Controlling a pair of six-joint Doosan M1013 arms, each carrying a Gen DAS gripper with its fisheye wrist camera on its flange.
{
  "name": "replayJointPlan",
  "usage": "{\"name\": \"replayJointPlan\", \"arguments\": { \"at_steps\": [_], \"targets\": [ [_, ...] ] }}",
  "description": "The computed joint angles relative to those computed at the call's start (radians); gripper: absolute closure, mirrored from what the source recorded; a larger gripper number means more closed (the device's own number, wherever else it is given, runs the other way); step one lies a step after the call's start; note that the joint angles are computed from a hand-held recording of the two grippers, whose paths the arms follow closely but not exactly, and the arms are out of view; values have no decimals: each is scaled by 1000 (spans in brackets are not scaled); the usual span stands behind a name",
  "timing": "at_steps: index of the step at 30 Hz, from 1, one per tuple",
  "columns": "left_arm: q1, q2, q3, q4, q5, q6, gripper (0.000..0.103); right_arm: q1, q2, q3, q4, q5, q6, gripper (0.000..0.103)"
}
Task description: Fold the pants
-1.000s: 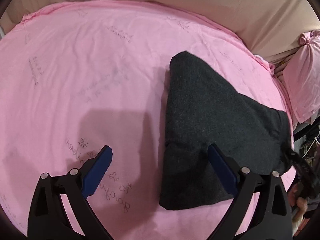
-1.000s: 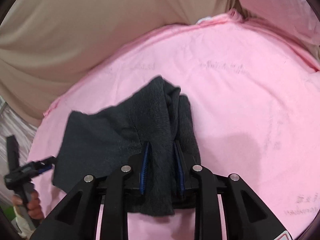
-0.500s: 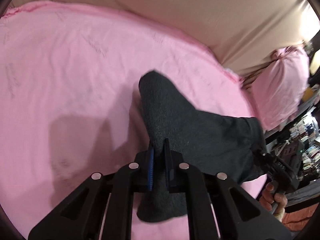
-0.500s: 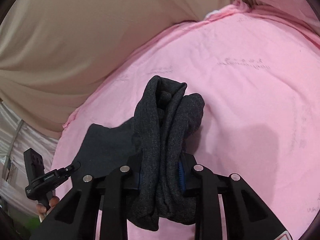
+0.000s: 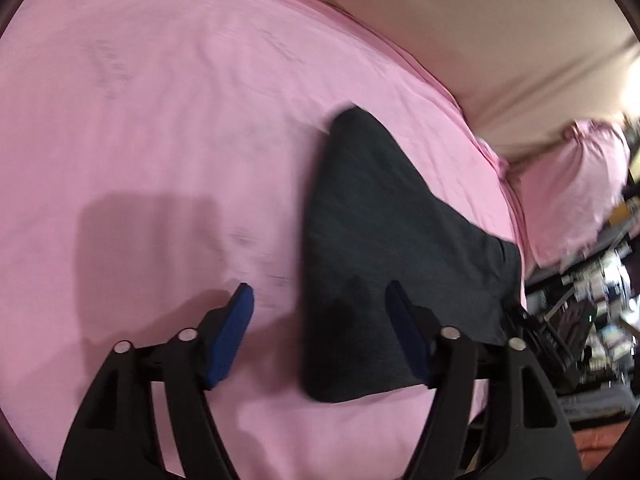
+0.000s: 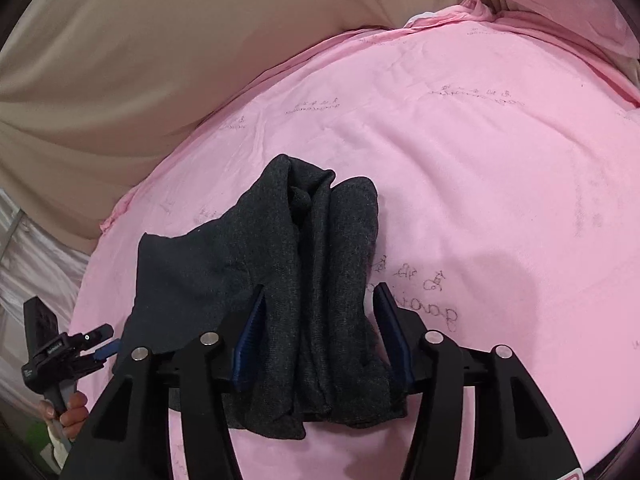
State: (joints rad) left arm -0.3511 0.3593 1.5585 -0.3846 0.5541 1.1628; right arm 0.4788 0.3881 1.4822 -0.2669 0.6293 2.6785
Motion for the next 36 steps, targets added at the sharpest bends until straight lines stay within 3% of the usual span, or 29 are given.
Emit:
{"name": "replayJointPlan", "arguments": {
  "at_steps": [2,4,5,6,9,11,14,16,17,18,19,20,22,23,24,26,30,33,34,36],
  "targets": [
    [-7,32,-29,-93,16,96,33,-2,7,-4,33,-1,-30,47],
    [-26,38,-38,1,-11,25,39,-6,30,-25,62,-2,-57,50],
    [-27,47,-55,37,8,-7,66,-10,37,-29,100,-25,-89,67],
    [-22,53,-62,52,20,-35,91,-10,40,-39,100,-22,-92,70],
    [8,26,-49,-73,-13,67,95,2,33,-72,85,-53,-131,76],
    [2,-24,-32,23,-32,18,96,10,15,-72,128,-118,-193,77],
    [-25,-86,-12,312,20,-201,95,13,13,-59,248,-167,-306,75],
    [-32,-88,-6,399,81,-293,89,10,34,-46,279,-134,-317,68],
    [-37,-67,-12,427,140,-315,87,14,49,-52,216,-71,-247,64],
    [-39,-48,-19,429,182,-320,87,16,53,-36,171,-61,-181,63],
    [-37,-37,-18,411,201,-322,87,15,36,-7,179,-102,-141,52],
    [-38,-35,-7,399,188,-336,87,18,23,7,149,-123,-92,52],
    [-49,-55,10,473,159,-397,86,40,13,-22,-22,-64,4,48],
    [-58,-64,10,524,148,-426,81,46,12,-46,-64,-51,-13,48],
    [-64,-71,13,557,131,-446,70,45,18,-69,-55,-54,-68,48],
    [-82,-75,6,664,119,-527,50,34,43,-115,26,-53,-184,47],
    [-122,-79,-1,886,168,-671,42,-4,157,-247,197,82,-351,44],
    [-117,-76,-4,850,183,-634,39,-6,157,-248,217,38,-354,89],
    [-118,-73,-6,844,187,-633,39,0,127,-219,192,-28,-326,92],
    [-117,-57,-20,837,199,-624,39,13,87,-183,81,-83,-243,93]
  ]
}}
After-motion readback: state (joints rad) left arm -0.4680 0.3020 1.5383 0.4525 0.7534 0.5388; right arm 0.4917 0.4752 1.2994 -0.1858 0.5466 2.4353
